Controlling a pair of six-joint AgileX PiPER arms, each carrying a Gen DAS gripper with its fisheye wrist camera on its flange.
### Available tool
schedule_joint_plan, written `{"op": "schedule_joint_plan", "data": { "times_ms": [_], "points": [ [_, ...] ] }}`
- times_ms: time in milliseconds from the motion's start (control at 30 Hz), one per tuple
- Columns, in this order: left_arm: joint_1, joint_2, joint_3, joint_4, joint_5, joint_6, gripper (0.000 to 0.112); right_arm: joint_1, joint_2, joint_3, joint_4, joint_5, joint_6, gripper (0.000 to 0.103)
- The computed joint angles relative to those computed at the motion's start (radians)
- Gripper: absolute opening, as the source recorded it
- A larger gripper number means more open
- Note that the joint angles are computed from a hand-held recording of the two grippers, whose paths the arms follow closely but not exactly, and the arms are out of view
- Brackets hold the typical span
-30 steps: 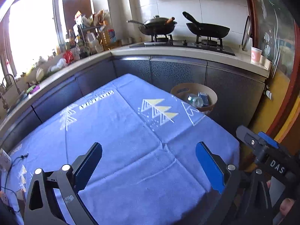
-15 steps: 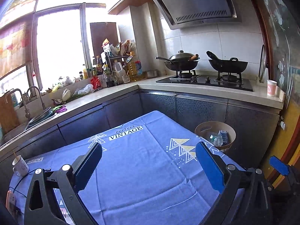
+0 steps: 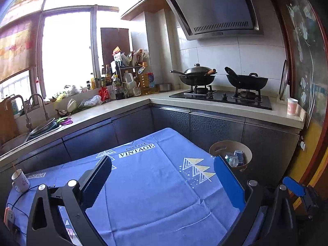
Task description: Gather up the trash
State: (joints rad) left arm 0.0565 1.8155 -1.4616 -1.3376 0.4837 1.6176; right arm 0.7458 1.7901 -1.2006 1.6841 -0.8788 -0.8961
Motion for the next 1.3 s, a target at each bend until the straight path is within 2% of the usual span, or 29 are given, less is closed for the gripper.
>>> {"op": "schedule_joint_plan", "data": {
  "times_ms": [133, 400, 633, 1300],
  "points": [
    [0.031, -0.011, -0.006, -0.099, 0.003, 0.062, 0.099, 0.001, 0.012, -0.032, 0.011, 0.003, -0.038, 0.097],
    [0.075, -0.007, -0.024, -0.172, 0.007, 0.087, 0.099, 0.017, 0.042, -0.103, 0.021, -0.019, -0.103, 0.097],
    [0.099, 0.011, -0.044, -0.166, 0.014, 0.063, 0.099, 0.028, 0.057, -0.149, 0.021, -0.032, -0.139, 0.097],
    [0.143, -0.01, -0.044, -0.286, 0.025, 0.13, 0.099, 0.034, 0.065, -0.216, 0.001, -0.061, -0.202, 0.097]
  ]
}}
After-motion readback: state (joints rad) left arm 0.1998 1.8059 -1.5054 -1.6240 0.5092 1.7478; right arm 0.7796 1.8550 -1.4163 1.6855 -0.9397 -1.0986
